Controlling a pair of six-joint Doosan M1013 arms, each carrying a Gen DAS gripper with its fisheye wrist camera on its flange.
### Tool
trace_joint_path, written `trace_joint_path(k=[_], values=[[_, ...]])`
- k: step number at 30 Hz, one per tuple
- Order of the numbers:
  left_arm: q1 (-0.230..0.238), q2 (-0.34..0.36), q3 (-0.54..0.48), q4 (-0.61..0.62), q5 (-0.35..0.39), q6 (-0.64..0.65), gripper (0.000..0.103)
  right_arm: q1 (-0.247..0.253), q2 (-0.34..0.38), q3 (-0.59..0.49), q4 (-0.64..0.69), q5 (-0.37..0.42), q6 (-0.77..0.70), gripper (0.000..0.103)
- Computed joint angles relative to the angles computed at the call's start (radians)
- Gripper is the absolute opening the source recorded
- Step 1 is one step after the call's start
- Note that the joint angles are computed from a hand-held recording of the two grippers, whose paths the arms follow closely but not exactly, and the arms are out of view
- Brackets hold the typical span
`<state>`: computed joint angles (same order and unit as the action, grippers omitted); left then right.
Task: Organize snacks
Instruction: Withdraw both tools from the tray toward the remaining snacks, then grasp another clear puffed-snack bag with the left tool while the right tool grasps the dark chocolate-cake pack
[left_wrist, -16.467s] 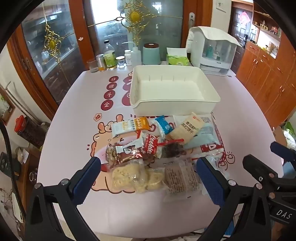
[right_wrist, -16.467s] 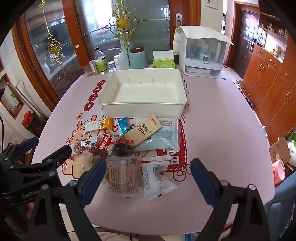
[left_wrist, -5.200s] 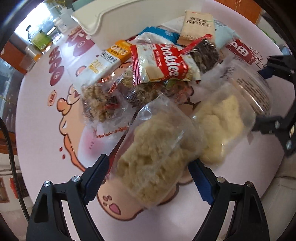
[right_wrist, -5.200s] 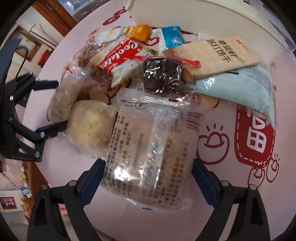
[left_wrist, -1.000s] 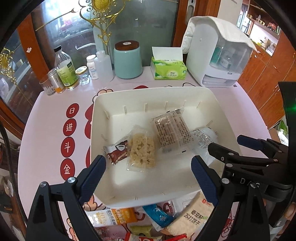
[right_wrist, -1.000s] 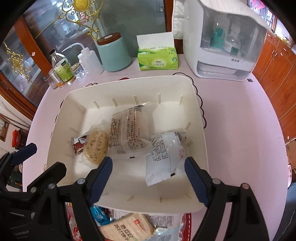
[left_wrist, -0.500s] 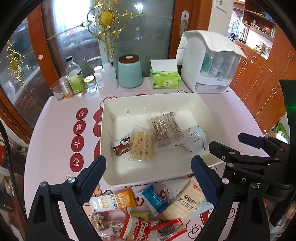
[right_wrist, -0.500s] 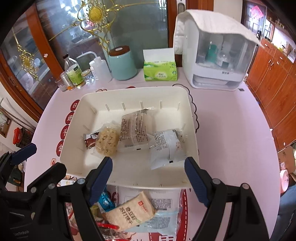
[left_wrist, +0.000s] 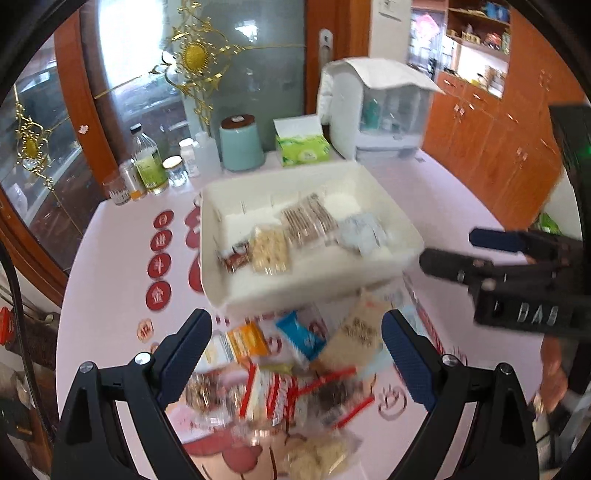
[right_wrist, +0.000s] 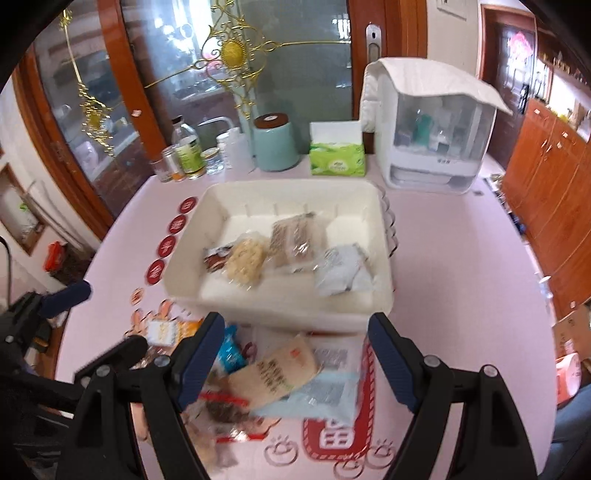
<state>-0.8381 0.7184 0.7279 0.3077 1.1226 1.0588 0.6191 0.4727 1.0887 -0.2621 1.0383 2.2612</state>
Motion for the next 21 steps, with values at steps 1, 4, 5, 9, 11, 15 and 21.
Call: trace_joint_path(k=[1, 4, 5, 9, 11, 15, 21], values=[[-0.003, -0.016, 0.036, -0.015, -0.01, 0.011, 0.093, 0.002, -0.009, 0.017, 0.008, -0.008, 0.002, 0.081], [-0.009, -0.049, 0.119, -0.048, -0.028, 0.042, 0.093, 0.01, -0.034, 0.074, 0.047, -0.037, -0.005, 0.081], [-0.011, -0.061, 0.153, -0.06, -0.041, 0.057, 0.093, 0.013, -0.041, 0.091, 0.063, -0.045, -0.015, 0.081], [-0.017, -0.087, 0.253, -0.118, -0.046, 0.11, 0.093, 0.032, -0.047, 0.134, 0.074, -0.051, -0.05, 0.081], [-0.017, -0.092, 0.291, -0.151, -0.05, 0.136, 0.093, 0.041, -0.047, 0.152, 0.081, -0.06, -0.068, 0.081], [-0.026, -0.096, 0.348, -0.16, -0.09, 0.167, 0.093, 0.048, -0.036, 0.171, 0.119, -0.071, -0.108, 0.08], [-0.032, -0.076, 0.368, -0.174, -0.094, 0.21, 0.093, 0.045, -0.013, 0.179, 0.175, -0.069, -0.133, 0.078]])
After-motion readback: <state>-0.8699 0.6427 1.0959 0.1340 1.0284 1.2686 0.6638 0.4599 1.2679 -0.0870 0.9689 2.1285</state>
